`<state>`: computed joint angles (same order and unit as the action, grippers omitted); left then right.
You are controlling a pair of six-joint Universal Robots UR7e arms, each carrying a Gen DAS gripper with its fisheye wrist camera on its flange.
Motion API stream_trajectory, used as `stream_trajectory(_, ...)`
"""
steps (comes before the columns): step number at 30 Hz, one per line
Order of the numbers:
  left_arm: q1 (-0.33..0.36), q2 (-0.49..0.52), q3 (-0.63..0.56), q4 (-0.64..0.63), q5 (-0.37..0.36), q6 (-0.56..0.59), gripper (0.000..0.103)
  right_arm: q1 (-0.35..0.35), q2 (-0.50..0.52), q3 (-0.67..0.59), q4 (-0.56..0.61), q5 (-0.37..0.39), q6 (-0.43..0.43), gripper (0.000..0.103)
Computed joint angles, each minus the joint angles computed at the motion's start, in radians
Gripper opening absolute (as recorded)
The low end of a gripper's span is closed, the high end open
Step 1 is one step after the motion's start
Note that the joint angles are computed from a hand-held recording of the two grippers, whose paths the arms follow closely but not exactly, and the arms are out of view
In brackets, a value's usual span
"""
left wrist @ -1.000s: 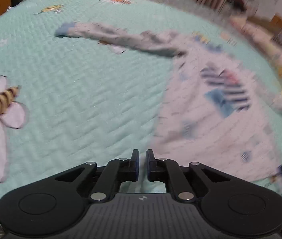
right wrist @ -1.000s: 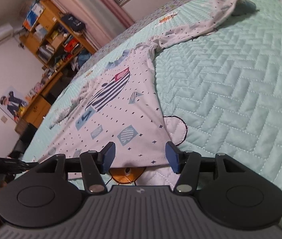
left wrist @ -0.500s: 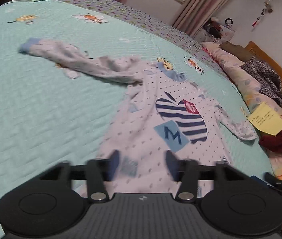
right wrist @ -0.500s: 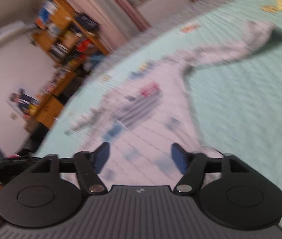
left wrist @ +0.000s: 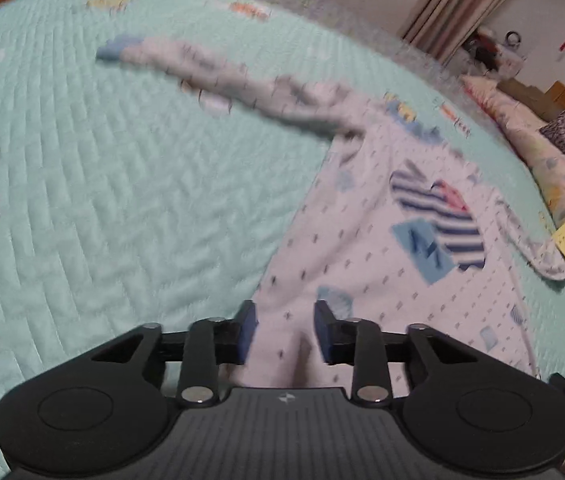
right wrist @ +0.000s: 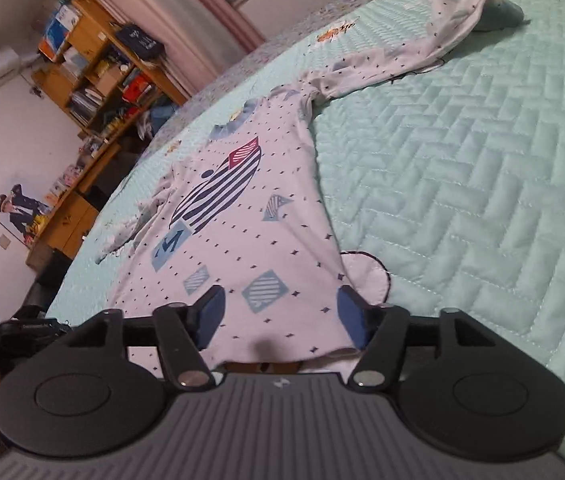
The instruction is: Fold clothes
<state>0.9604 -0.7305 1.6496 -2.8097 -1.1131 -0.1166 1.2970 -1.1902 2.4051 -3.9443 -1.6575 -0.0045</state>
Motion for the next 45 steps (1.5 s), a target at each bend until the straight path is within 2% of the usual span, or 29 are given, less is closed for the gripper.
stream_trajectory(2,-0.014,0.003,0.015,-0.087,0.032,0.030,0.054,-0.010,0.005,0.008,-0.069,0.038,0.032,0.077)
stream_trajectory(3,-0.017,0.006,0.013,-0.103,0.048,0.038,0.070,-0.028,0.009,0.019,-0.118,0.077,0.050,0.078)
stream_trajectory(4,-0.019,0.010,0.010,-0.115,0.065,0.044,0.079,-0.046,0.006,0.029,-0.145,0.099,0.071,0.081)
stream_trajectory(5,-0.018,0.014,0.001,-0.096,0.079,0.036,0.079,-0.064,0.000,0.038,-0.164,0.117,0.092,0.083)
stream_trajectory(8,0.009,0.011,-0.022,0.008,0.039,-0.020,0.079,-0.126,-0.027,0.070,-0.161,0.158,0.155,0.084)
stream_trajectory(10,0.034,0.005,-0.027,0.065,-0.017,-0.073,0.082,-0.191,-0.041,0.098,-0.155,0.244,0.180,0.084)
stream_trajectory(13,0.050,-0.001,-0.019,0.063,-0.070,-0.083,0.087,-0.245,-0.056,0.110,-0.120,0.352,0.155,0.084)
stream_trajectory(15,0.062,0.000,-0.037,0.105,-0.134,-0.079,0.091,-0.256,-0.082,0.097,-0.032,0.398,0.108,0.084)
stream_trajectory(18,0.057,0.023,-0.071,0.170,-0.139,-0.033,0.101,-0.248,-0.112,0.061,0.113,0.419,0.030,0.085)
stream_trajectory(19,0.053,0.028,-0.076,0.180,-0.137,-0.021,0.102,-0.240,-0.114,0.047,0.142,0.412,0.014,0.086)
stream_trajectory(22,0.032,0.049,-0.100,0.230,-0.087,0.024,0.102,-0.227,-0.125,0.016,0.223,0.426,-0.003,0.101)
stream_trajectory(24,0.026,0.059,-0.114,0.251,-0.078,0.046,0.102,-0.209,-0.134,-0.004,0.284,0.412,-0.044,0.103)
stream_trajectory(26,0.024,0.063,-0.123,0.263,-0.084,0.061,0.099,-0.190,-0.143,-0.020,0.340,0.387,-0.084,0.103)
stream_trajectory(28,0.025,0.061,-0.128,0.274,-0.100,0.065,0.086,-0.203,-0.158,-0.020,0.376,0.419,-0.082,0.103)
stream_trajectory(30,0.027,0.057,-0.131,0.287,-0.114,0.063,0.080,-0.227,-0.178,-0.016,0.425,0.485,-0.083,0.103)
stream_trajectory(32,0.034,0.055,-0.136,0.291,-0.133,0.045,0.080,-0.256,-0.185,0.002,0.428,0.556,-0.074,0.103)
stream_trajectory(36,0.070,0.051,-0.165,0.311,-0.234,-0.016,0.074,-0.300,-0.196,0.014,0.454,0.661,-0.054,0.103)
stream_trajectory(38,0.079,0.055,-0.176,0.322,-0.257,-0.022,0.074,-0.293,-0.211,0.001,0.517,0.656,-0.069,0.103)
stream_trajectory(41,0.084,0.062,-0.186,0.322,-0.276,-0.017,0.068,-0.252,-0.212,-0.032,0.582,0.591,-0.085,0.103)
stream_trajectory(42,0.085,0.064,-0.188,0.323,-0.276,-0.016,0.057,-0.241,-0.207,-0.041,0.588,0.577,-0.089,0.103)
stream_trajectory(43,0.081,0.063,-0.188,0.329,-0.258,-0.012,0.037,-0.232,-0.200,-0.047,0.586,0.567,-0.096,0.101)
stream_trajectory(44,0.076,0.062,-0.187,0.340,-0.222,-0.014,0.025,-0.228,-0.196,-0.049,0.580,0.557,-0.095,0.089)
stream_trajectory(45,0.072,0.061,-0.188,0.353,-0.192,-0.018,0.009,-0.226,-0.193,-0.050,0.575,0.547,-0.092,0.078)
